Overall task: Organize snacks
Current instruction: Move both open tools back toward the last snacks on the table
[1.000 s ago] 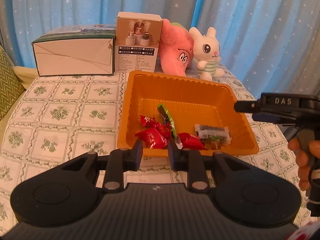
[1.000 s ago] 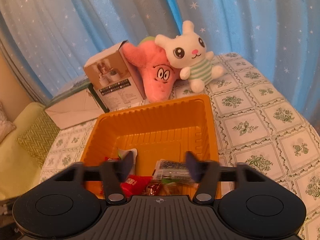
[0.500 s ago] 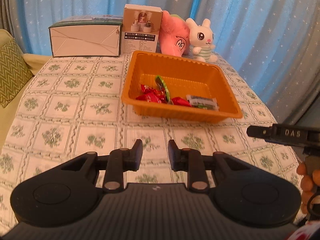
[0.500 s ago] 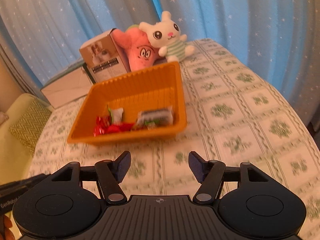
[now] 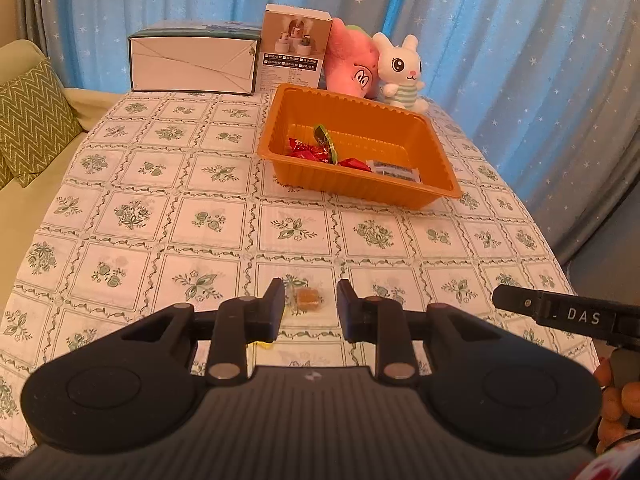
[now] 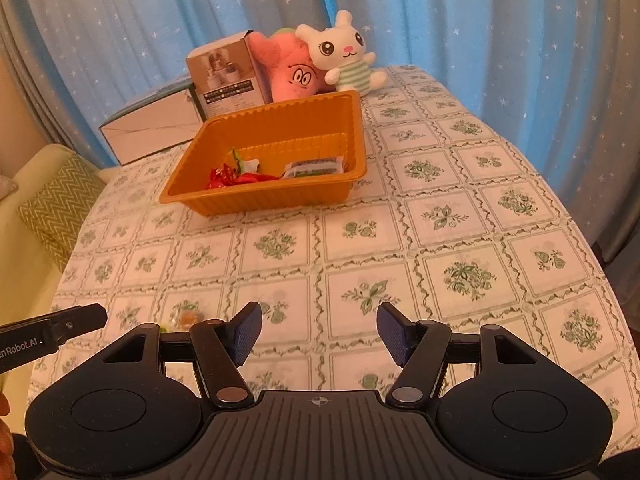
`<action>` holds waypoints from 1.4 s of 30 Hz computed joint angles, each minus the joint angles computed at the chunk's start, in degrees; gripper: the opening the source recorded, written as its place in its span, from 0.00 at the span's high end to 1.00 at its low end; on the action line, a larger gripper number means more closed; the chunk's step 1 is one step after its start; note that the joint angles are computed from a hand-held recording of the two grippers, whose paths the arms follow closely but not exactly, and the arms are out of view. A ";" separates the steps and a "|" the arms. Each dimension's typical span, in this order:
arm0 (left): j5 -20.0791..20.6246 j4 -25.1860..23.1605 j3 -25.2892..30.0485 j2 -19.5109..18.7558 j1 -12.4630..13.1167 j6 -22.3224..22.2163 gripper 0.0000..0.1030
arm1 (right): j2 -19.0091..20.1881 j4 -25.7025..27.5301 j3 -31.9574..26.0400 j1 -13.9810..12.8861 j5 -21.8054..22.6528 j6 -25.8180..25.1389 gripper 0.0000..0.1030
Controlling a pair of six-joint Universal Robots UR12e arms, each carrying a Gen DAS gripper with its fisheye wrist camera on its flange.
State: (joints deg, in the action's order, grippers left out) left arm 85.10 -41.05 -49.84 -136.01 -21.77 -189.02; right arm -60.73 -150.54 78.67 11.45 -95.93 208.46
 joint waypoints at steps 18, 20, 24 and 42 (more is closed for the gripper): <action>0.39 1.67 -5.06 3.06 -0.39 1.92 0.76 | -1.72 -0.34 2.18 1.07 -1.37 -1.39 0.38; 0.48 1.54 -5.30 3.18 -0.37 1.84 0.76 | -1.72 -0.31 2.21 1.17 -1.36 -1.44 0.38; 0.60 1.44 -5.84 3.43 -0.30 1.82 0.76 | -1.63 0.01 2.14 1.35 -1.28 -1.81 0.38; 1.45 0.78 -7.26 3.90 -0.05 1.63 0.76 | -1.11 1.31 1.91 1.46 -0.73 -2.10 0.38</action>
State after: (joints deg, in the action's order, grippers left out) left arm 86.55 -40.27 -57.11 -132.10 -21.82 -187.39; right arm -61.84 -149.23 80.58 12.91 -96.66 206.36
